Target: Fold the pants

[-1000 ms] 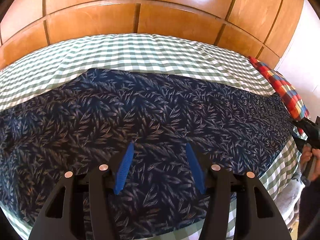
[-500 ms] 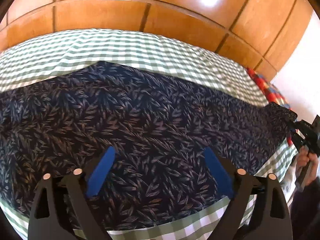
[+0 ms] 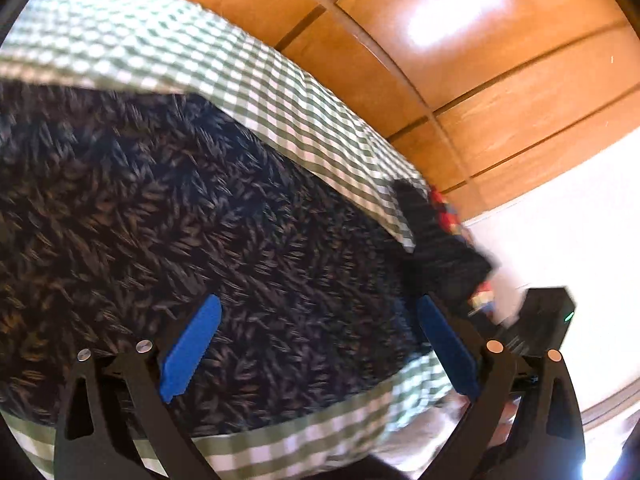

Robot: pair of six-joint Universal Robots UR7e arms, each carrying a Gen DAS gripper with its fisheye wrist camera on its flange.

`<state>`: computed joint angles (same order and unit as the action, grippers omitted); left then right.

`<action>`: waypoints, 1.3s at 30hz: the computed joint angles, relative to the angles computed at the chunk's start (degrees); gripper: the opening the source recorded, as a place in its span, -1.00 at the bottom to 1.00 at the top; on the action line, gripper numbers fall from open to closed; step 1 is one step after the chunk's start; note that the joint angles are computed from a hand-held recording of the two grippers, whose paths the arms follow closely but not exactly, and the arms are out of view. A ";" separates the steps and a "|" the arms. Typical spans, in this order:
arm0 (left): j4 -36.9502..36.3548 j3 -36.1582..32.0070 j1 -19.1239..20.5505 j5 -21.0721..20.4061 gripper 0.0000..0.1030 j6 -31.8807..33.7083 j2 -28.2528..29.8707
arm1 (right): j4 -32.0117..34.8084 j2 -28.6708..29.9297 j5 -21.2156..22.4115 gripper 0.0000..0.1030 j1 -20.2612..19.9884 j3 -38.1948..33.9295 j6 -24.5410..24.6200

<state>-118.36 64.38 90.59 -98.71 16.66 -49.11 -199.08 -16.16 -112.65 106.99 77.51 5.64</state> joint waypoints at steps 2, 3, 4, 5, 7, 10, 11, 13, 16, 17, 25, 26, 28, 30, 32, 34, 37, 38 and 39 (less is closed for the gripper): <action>3.51 -2.55 0.38 -2.43 0.88 -0.61 1.33 | 5.92 3.27 0.03 -0.82 0.91 -4.59 -1.43; 4.65 -3.43 0.57 -3.27 0.88 -1.11 1.83 | 8.72 4.73 -0.27 -0.82 1.26 -6.78 -2.06; 5.89 -4.41 0.75 -4.00 0.88 -1.43 2.37 | 12.15 6.74 -1.11 -0.82 1.72 -9.66 -3.21; 7.02 -5.28 0.95 -4.62 0.87 -1.78 2.90 | 13.82 7.78 -1.39 -0.82 1.95 -11.07 -3.97; 8.86 -7.11 1.28 -5.22 0.76 -2.74 4.14 | 17.05 10.29 -3.15 -0.82 2.58 -14.38 -5.84; 10.38 -8.26 1.11 -5.32 0.59 -2.55 5.35 | 19.49 13.12 -7.95 -0.81 3.53 -17.92 -10.34; 10.30 -8.22 0.93 -4.78 0.59 -2.53 5.54 | 19.21 13.37 -8.16 -0.81 3.55 -18.01 -10.94; 11.35 -9.10 0.65 -3.88 0.59 -3.03 6.52 | 17.89 13.88 -9.33 -0.81 3.87 -17.90 -13.31; 11.45 -9.79 -0.16 -1.51 0.59 -3.76 7.73 | 16.91 15.39 -10.73 -0.81 4.33 -19.18 -15.51; 11.98 -10.44 -0.26 -0.49 0.59 -3.95 8.18 | 17.06 15.78 -11.08 -0.81 4.33 -20.20 -16.30; 12.61 -10.36 -2.33 4.59 -0.14 -2.43 9.39 | 15.42 13.77 -5.48 0.24 5.05 -15.45 -18.94; 12.39 -10.07 -2.61 5.73 -0.23 -1.89 9.42 | 15.59 13.46 -5.28 0.24 5.06 -14.88 -18.54; 11.71 -9.22 -2.96 6.73 -0.23 -1.78 9.30 | 15.49 11.87 -3.69 0.22 4.71 -12.37 -16.79; 11.24 -9.15 -2.92 6.46 -0.23 -2.76 9.31 | 13.01 8.91 -2.93 0.20 4.51 -7.44 -14.98; 10.72 -8.53 -2.87 6.56 -0.23 -2.42 8.84 | 9.22 5.87 -3.74 0.20 4.32 -2.27 -12.78; 8.39 -6.08 -3.09 7.57 -0.32 -0.44 7.51 | 5.17 3.19 -5.54 0.18 4.16 2.23 -10.78; 4.14 -1.95 -3.44 8.15 -0.78 2.76 4.82 | -3.70 -1.47 -10.18 0.12 3.56 10.32 -6.42; 2.84 -1.09 -3.41 7.19 -0.78 3.63 4.13 | -6.68 -2.89 -12.51 0.06 3.32 12.71 -4.82; 1.25 0.07 -3.29 5.82 -0.78 5.02 2.91 | -8.97 -4.14 -14.65 -0.04 2.94 14.54 -3.01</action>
<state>-117.11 64.44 87.30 -92.89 21.68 -46.20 -208.05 -20.30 -127.30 109.93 92.05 2.63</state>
